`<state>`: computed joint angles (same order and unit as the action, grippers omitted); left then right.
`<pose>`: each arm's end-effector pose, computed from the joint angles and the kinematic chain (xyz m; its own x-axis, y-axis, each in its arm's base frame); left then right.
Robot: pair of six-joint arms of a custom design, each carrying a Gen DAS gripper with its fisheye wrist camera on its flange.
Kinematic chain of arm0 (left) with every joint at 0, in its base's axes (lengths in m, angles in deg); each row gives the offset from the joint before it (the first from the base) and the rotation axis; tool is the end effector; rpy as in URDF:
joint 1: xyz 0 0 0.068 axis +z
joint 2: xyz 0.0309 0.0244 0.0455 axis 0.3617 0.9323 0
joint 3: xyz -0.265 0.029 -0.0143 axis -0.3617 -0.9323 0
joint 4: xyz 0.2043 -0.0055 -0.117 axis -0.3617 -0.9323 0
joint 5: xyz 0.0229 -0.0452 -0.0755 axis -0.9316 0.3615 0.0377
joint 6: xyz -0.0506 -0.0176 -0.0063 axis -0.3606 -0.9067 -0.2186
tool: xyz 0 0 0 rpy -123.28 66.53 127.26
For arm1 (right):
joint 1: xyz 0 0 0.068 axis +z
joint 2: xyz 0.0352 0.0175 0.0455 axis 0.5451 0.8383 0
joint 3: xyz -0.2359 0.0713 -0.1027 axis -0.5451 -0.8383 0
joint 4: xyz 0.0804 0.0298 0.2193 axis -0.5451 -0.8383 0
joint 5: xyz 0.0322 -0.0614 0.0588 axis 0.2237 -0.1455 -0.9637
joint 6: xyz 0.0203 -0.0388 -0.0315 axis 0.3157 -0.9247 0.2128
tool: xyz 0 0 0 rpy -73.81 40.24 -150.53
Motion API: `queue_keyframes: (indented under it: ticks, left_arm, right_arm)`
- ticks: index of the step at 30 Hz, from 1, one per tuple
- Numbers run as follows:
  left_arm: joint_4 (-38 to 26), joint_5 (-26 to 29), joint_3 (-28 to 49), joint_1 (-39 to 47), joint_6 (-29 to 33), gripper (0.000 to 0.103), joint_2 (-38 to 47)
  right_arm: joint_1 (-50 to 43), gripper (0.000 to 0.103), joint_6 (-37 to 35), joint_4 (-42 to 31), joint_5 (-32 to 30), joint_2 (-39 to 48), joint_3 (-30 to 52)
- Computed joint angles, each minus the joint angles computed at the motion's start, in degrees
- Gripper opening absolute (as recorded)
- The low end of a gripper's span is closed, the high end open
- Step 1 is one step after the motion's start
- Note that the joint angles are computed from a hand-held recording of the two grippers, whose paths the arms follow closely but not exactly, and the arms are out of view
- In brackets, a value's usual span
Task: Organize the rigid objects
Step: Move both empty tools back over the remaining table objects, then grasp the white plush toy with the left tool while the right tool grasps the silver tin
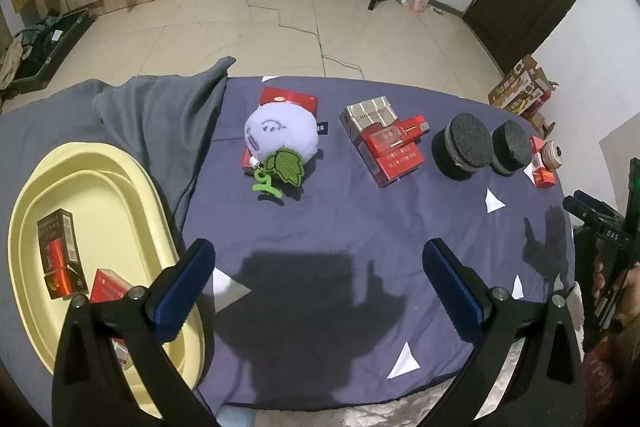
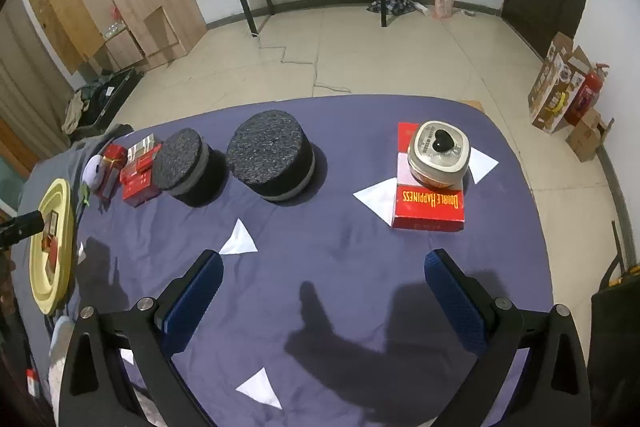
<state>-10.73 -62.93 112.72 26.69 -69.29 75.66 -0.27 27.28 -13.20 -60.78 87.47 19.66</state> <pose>0.2107 0.0114 0.2831 -0.9064 -0.0365 -0.4208 0.0562 0.9770 -0.2059 0.1527 -0.0833 0.2838 -0.8397 -0.0097 -0.5429 -0.0773 0.9918 0.1018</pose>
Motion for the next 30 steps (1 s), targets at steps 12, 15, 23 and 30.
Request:
queue_keyframes:
  ticks: [12,15,23,30]
  left_arm:
    - [-0.2,0.3,-0.4,0.1,0.2,0.103,-0.7]
    - [-0.2,0.4,-0.6,0.2,0.3,0.103,-0.7]
    - [0.0,-0.3,-0.9,-0.2,1.0,0.103,-0.6]
    - [0.7,-1.7,-0.8,0.0,5.1,0.103,0.3]
  right_arm:
    - [0.6,0.103,-0.2,-1.0,0.6,0.1,0.6]
    - [0.8,0.103,-0.1,-0.9,0.6,0.1,0.5]
    - [0.6,0.103,-0.7,-0.7,0.8,0.2,0.1]
    - [-0.3,0.103,-2.5,0.7,1.5,0.9,-0.6]
